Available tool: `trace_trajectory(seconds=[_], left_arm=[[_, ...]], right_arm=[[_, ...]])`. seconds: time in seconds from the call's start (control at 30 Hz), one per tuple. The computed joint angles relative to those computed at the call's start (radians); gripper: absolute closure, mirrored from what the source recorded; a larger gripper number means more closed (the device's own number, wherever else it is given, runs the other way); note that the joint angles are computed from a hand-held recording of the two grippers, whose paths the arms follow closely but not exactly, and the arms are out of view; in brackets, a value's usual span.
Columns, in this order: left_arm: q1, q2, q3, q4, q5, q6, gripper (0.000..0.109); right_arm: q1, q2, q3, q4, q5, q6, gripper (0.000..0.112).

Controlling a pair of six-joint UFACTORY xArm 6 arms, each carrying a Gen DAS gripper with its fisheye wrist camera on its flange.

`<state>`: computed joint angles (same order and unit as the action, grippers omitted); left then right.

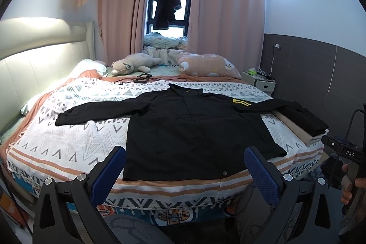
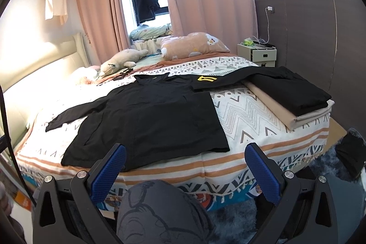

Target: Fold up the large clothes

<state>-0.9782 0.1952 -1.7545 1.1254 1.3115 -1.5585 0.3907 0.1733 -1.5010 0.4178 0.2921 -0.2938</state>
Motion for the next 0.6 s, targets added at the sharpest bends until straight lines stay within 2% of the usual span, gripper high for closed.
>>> trace_trajectory(seconds=[0.6], left_arm=[[-0.009, -0.005, 0.006, -0.002, 0.008, -0.014, 0.006]], right_arm=[[-0.003, -0.014, 0.011, 0.000, -0.004, 0.012, 0.009]])
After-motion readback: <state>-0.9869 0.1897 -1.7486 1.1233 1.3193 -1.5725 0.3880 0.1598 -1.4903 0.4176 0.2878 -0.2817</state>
